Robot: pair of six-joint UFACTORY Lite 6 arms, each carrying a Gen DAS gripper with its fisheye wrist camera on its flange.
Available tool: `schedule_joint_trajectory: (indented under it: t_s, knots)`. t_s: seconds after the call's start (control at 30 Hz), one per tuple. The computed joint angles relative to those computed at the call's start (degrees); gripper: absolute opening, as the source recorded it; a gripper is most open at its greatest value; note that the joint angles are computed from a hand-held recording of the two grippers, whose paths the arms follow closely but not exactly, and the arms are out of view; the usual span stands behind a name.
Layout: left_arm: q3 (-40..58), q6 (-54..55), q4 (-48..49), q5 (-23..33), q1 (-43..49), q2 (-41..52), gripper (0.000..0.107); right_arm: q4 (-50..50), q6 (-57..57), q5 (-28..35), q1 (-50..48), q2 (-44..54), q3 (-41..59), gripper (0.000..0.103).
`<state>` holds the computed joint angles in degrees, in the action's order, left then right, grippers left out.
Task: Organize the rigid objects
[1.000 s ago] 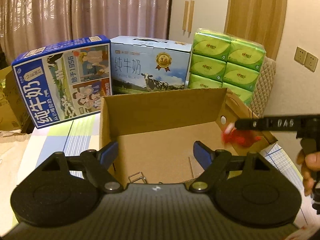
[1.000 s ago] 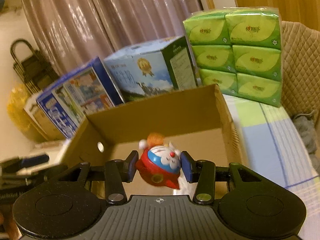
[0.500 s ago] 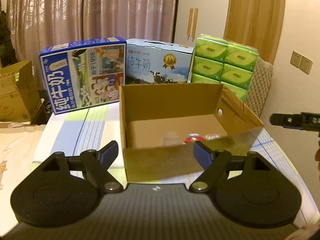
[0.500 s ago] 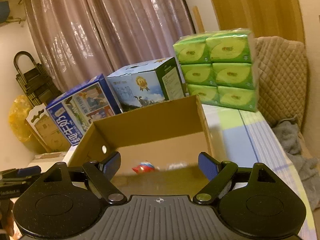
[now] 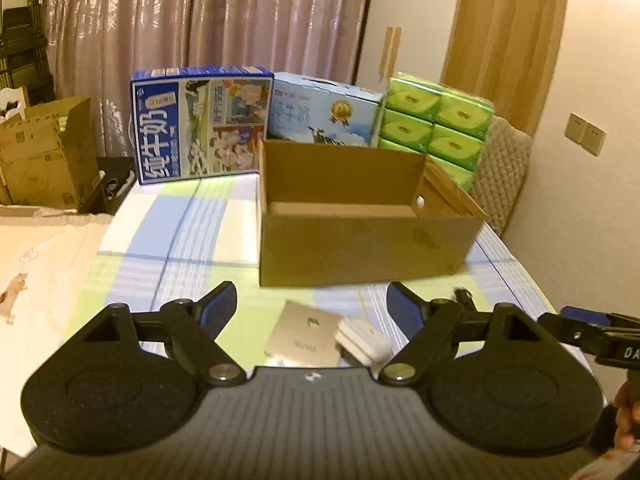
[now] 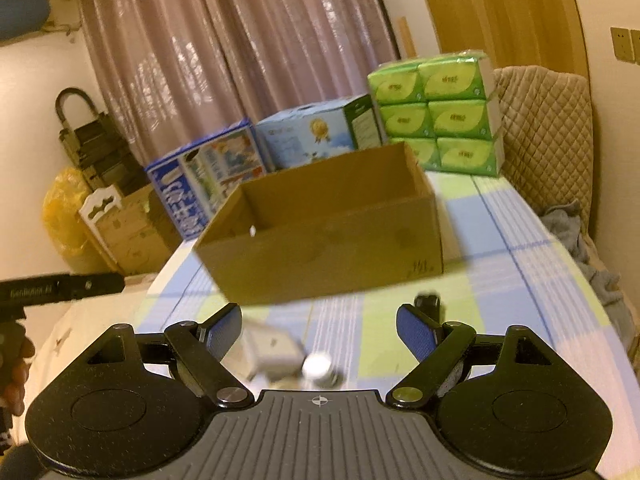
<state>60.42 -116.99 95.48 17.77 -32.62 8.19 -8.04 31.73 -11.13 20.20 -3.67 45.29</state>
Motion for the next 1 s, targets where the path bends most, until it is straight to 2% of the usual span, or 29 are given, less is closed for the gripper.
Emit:
schedule_joint_trajectory:
  t_s: [0.2, 0.3, 0.53, 0.77, 1.0]
  knots:
    - [-8.07, -3.08, 4.33, 3.79, -6.33, -3.28, 0.079, 22.15, -18.68, 0.58, 4.72, -4.92, -6.63, 0.082]
    - [-9.73, -5.06, 8.5, 5.37, -9.28, -2.45, 0.079, 26.45, -22.28, 0.99, 5.09, -5.85, -8.09, 0.082]
    - [-8.55, -9.51, 17.72, 8.53, -14.64, 5.18, 0.078, 28.49, -25.27, 1.09, 4.43, -5.73, -9.39, 0.082]
    - [-0.42, -3.46, 21.34, 8.53, -15.81, 17.08, 0.076, 16.15, -15.23, -0.1, 1.57, -1.15, -7.99, 0.082]
    - [10.11, 4.82, 22.01, 8.56, -14.38, 29.83, 0.066, 1.52, -4.17, -2.09, -1.79, 6.59, -4.62, 0.082]
